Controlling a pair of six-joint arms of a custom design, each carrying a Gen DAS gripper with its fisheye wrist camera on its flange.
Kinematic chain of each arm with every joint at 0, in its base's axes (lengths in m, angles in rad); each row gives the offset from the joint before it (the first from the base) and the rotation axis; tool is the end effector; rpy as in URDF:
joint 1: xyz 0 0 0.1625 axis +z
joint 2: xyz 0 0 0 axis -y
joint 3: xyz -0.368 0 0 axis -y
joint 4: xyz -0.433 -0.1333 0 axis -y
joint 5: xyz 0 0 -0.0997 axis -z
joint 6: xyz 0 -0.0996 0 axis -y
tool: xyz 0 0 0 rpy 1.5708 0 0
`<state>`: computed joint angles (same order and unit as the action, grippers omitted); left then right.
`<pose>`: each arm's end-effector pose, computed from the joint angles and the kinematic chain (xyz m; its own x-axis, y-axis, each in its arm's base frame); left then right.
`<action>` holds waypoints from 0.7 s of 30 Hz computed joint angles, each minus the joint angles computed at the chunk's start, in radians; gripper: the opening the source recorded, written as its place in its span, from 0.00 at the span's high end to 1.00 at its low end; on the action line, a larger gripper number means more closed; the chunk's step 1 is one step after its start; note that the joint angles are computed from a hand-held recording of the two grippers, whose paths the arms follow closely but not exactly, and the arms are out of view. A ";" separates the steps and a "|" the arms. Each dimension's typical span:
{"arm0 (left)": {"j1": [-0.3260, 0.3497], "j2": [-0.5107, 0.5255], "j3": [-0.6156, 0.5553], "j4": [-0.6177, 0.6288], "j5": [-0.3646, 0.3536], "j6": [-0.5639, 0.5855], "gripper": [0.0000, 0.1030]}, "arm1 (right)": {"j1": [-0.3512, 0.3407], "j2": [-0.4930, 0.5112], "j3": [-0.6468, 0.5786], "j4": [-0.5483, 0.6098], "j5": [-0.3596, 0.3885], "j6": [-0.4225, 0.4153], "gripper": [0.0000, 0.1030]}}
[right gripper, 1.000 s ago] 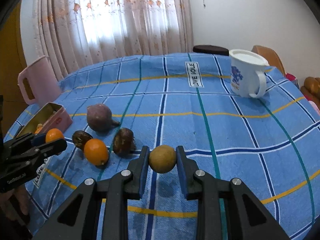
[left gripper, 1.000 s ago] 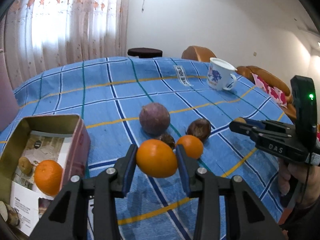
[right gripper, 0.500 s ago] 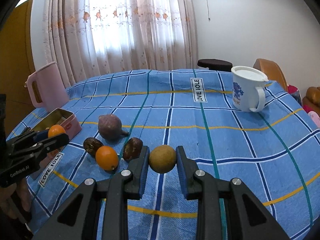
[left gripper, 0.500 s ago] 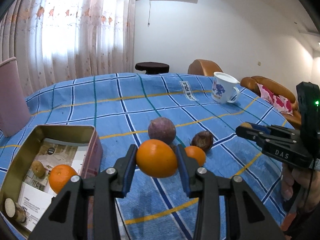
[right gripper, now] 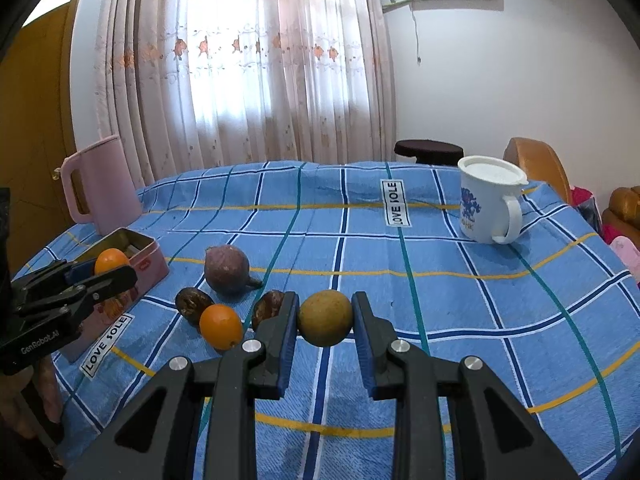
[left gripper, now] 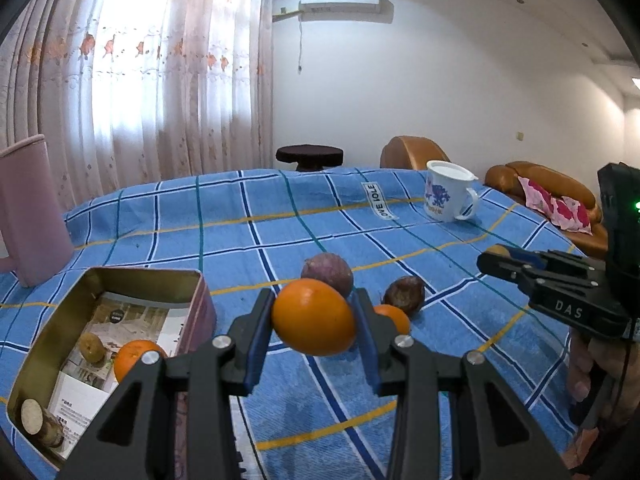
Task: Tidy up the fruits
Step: 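Lift the orange with left tool while right tool lifts small fruit toward tin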
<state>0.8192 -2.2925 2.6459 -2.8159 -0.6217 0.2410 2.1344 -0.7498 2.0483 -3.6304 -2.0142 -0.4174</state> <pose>-0.0284 -0.3442 0.3300 -0.7303 0.0469 -0.6815 0.6211 0.4610 -0.6338 0.3544 -0.3912 -0.0001 -0.6857 -0.4606 0.5636 -0.7272 0.4653 -0.5046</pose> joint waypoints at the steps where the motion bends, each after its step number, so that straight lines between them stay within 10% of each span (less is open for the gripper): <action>1: -0.004 -0.004 0.003 -0.006 0.003 0.005 0.60 | 0.001 0.001 0.002 -0.012 0.003 -0.006 0.72; 21: -0.087 -0.025 0.068 -0.214 0.090 0.138 0.60 | 0.019 0.022 0.025 -0.170 0.026 -0.091 0.72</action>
